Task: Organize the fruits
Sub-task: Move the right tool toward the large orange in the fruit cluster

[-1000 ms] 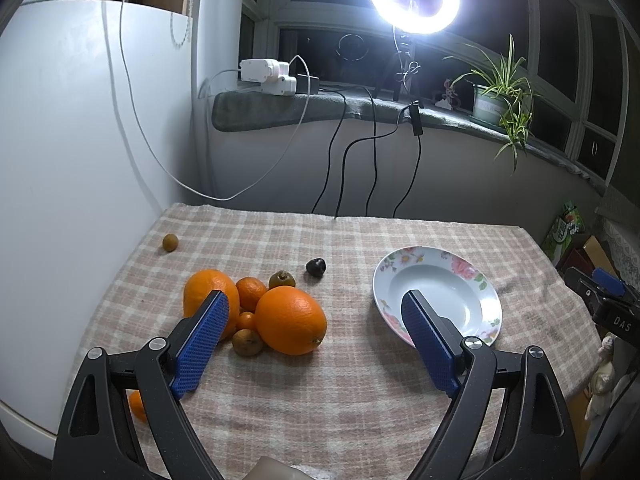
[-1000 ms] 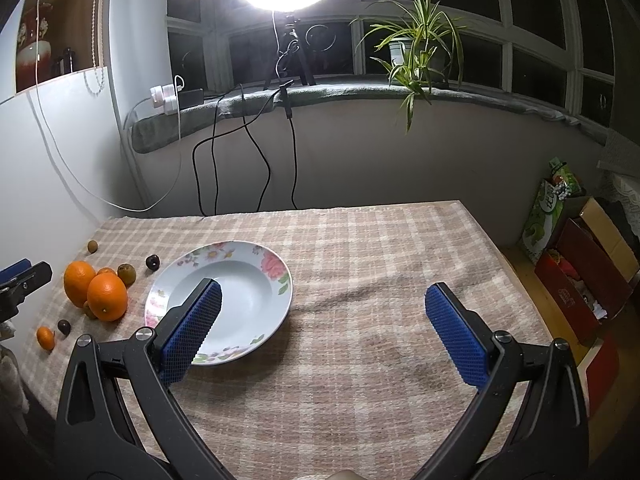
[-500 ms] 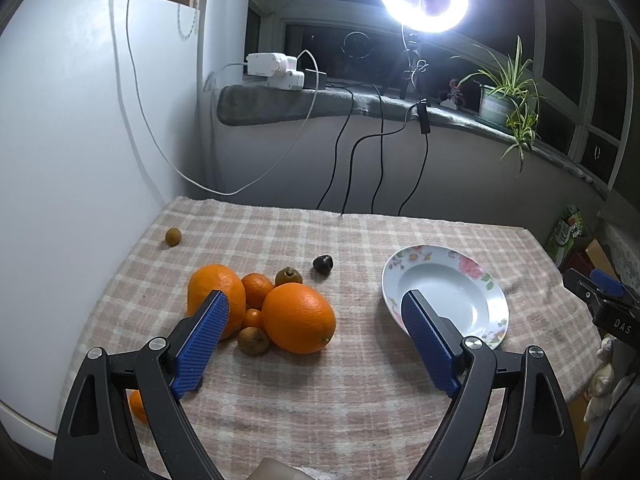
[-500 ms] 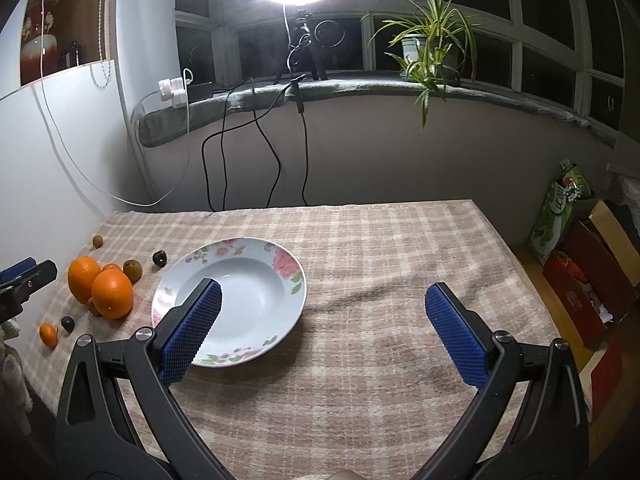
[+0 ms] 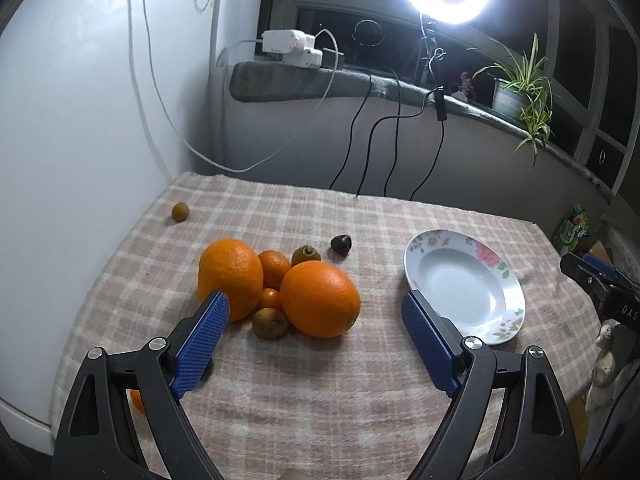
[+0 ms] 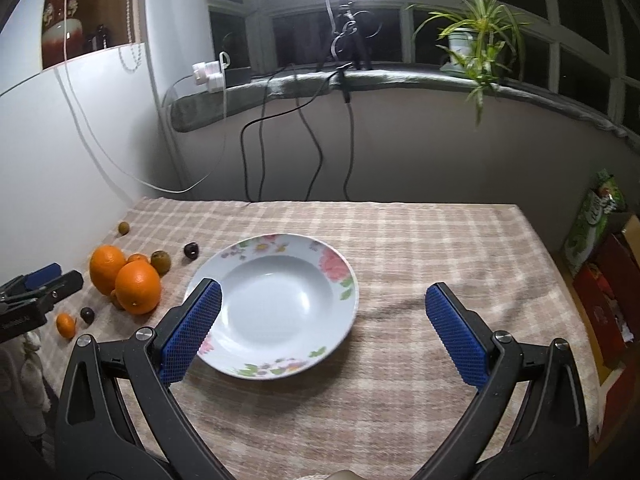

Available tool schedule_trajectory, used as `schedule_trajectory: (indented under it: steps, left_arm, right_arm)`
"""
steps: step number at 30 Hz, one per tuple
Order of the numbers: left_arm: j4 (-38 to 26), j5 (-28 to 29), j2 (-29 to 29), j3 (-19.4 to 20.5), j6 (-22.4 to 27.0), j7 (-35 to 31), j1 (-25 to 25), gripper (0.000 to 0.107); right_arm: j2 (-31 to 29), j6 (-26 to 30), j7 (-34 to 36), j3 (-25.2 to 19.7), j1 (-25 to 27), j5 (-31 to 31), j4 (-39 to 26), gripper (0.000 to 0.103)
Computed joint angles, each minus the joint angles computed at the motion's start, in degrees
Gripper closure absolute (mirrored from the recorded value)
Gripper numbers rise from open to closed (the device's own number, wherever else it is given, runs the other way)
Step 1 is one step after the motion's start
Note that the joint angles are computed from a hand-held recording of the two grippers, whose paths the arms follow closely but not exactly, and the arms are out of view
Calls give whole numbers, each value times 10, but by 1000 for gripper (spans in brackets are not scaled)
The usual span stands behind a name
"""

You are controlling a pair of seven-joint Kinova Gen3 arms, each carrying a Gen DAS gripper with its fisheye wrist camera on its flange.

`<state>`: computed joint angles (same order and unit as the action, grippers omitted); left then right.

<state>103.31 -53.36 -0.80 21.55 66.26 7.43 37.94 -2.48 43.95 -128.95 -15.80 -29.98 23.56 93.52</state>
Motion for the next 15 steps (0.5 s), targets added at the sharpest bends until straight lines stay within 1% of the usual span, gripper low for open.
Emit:
schedule_trajectory:
  steps: [9,15]
  left_arm:
    - [32,32,-20,-5,-48,2,-26,20]
    - [52,48,-34,-3,-89,2,-52,22]
  right_arm:
    - [35,-12,74,10,-15,-55,-31,0]
    - [66,-11,156,20,-20,-132,-62,0]
